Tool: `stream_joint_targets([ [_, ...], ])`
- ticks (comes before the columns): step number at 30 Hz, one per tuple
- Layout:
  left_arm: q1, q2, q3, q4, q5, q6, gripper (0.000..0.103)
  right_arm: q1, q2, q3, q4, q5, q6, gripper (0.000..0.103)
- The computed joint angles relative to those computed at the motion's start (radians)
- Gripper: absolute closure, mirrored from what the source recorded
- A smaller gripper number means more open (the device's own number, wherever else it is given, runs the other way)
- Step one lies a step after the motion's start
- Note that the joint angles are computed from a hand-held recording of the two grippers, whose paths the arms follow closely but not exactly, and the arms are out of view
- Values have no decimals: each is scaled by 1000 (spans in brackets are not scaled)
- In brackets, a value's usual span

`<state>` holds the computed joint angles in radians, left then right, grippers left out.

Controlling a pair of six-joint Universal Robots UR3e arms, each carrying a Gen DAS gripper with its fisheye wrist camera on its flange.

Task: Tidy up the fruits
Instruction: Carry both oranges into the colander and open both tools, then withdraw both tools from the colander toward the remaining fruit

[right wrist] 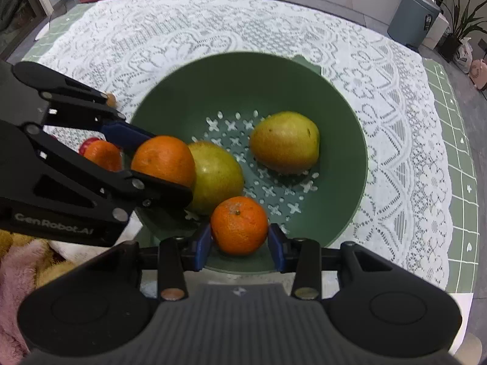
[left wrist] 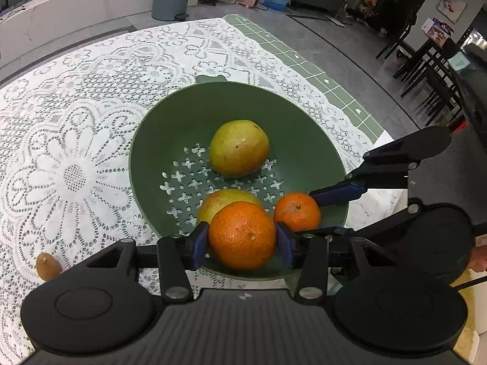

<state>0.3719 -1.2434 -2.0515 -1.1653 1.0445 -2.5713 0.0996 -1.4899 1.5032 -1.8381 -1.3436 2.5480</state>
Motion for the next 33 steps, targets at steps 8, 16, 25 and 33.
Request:
stream_joint_targets([
  [8,10,8,0,-23,-7,13,50,-4,9,-1,5,0,8,64],
  [16,1,18,-2,-18,5,1,44,0,-12,15,-14,-11,-9,64],
  [25,33,85,4,-79,-14,-1,34,-7,-64,37,-27,-17,-14,54],
  [33,90,238,-9,-151,-36,13,33,-22,-159,98,-76,-3,15,48],
])
